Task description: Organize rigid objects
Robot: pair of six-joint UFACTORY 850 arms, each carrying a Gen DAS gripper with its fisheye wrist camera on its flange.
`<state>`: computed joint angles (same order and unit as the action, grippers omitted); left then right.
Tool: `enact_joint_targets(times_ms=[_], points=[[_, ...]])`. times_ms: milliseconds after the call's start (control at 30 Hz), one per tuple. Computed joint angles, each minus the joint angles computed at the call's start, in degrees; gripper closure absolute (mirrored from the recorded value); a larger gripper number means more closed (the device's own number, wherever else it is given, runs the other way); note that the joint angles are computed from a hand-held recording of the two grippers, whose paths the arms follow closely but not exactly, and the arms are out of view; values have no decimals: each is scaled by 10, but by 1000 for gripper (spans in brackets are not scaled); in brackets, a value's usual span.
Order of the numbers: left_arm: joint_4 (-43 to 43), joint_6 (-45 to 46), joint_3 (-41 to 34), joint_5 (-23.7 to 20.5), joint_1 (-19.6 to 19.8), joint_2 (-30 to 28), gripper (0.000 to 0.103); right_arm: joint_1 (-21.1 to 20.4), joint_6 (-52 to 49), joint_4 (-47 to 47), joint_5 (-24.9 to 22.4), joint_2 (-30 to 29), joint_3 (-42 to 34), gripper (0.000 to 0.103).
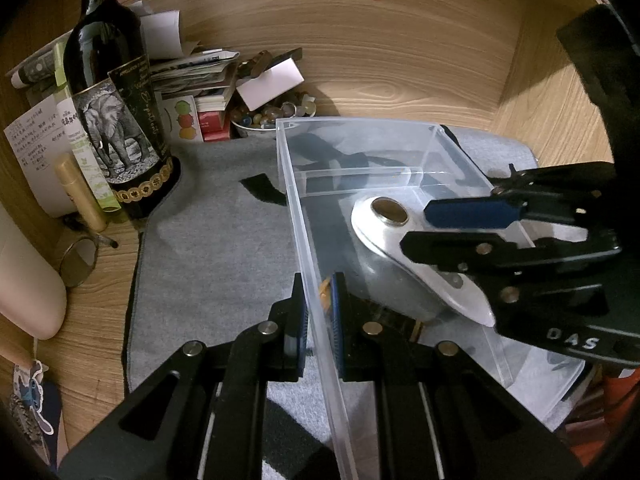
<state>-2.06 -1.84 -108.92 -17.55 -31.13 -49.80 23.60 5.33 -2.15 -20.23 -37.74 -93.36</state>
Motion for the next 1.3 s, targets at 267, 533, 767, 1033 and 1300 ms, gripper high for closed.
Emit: enact_joint_targets(times_ms=[267, 533, 767, 1033, 1300], points=[[3, -2, 0, -1, 0, 0, 92, -4, 123, -110, 49, 45, 52, 69], [1, 0, 1, 0, 0, 0, 92, -18, 447, -401, 63, 109, 129, 61], [3, -1, 0, -1, 0, 0, 92, -35, 568, -489, 34, 144, 183, 61], [5, -3, 1, -1, 1, 1, 92, -61, 520, -403, 5, 147, 220, 60], [26, -21, 1, -4, 0, 1, 92, -85, 409, -241, 17, 130, 241, 60]])
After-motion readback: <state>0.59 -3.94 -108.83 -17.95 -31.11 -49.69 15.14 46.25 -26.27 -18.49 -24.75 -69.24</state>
